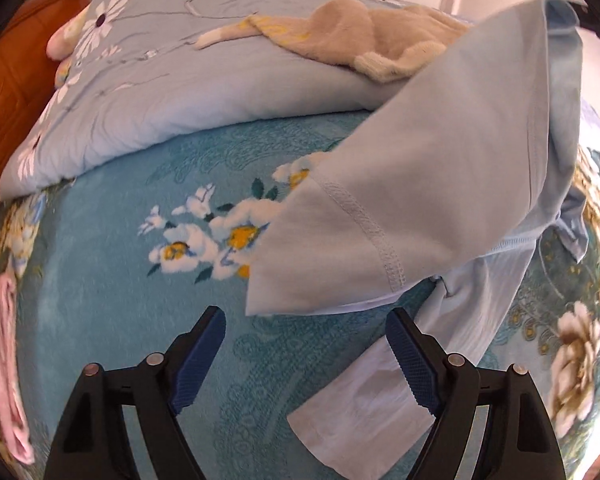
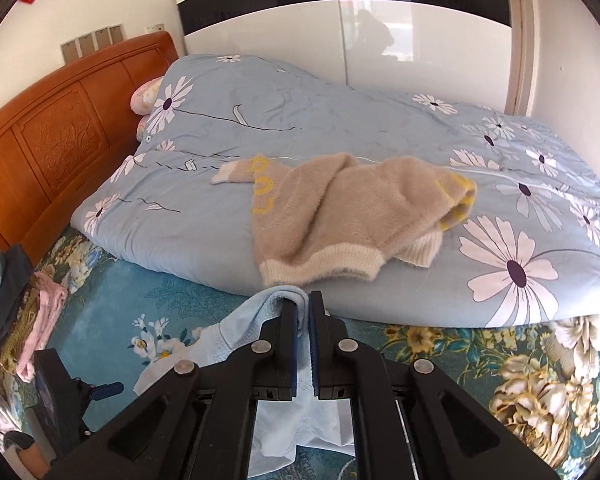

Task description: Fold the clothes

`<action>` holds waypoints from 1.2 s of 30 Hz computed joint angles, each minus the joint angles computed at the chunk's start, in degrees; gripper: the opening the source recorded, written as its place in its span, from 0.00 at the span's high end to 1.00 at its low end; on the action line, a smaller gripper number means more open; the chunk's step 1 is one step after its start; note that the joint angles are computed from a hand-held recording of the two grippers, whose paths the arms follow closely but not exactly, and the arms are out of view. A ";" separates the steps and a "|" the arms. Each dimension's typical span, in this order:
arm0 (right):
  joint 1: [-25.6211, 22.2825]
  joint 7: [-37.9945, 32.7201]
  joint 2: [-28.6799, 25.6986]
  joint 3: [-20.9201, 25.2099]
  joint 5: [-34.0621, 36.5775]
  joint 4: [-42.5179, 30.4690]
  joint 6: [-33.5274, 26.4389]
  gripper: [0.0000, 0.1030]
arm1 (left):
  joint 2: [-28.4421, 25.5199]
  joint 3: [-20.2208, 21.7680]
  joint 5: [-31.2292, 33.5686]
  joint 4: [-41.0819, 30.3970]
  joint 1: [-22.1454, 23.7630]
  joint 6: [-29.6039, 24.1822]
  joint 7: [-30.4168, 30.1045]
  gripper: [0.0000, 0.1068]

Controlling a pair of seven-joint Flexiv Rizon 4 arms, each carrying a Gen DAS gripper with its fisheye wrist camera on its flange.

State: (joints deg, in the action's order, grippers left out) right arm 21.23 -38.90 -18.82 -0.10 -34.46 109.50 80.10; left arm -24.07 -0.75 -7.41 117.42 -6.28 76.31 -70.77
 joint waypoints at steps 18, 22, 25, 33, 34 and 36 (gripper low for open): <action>-1.08 2.06 4.69 1.34 -3.00 2.14 -2.21 0.95 | -2.58 4.78 7.59 -7.82 -2.82 3.08 -8.22 0.93; -0.92 3.67 5.49 1.33 -5.29 1.28 -1.39 0.95 | 1.12 2.33 3.53 -4.97 0.72 7.39 -8.39 0.93; -0.40 4.78 5.79 1.08 -7.90 -0.27 0.02 0.95 | 5.60 -3.64 -3.37 -1.59 6.81 10.01 -4.25 0.94; 2.99 16.44 6.69 -4.30 -24.67 -7.34 10.32 0.95 | 16.88 3.39 -3.67 -1.35 6.15 14.53 -5.24 0.94; 3.86 20.87 6.96 -6.39 -29.59 -8.37 12.66 0.95 | 18.61 5.53 -1.04 -1.53 5.42 14.58 -7.32 0.94; 5.15 34.99 7.40 -11.39 -44.55 -11.78 17.68 0.95 | 22.17 8.92 6.66 -2.19 5.19 13.69 -13.49 0.94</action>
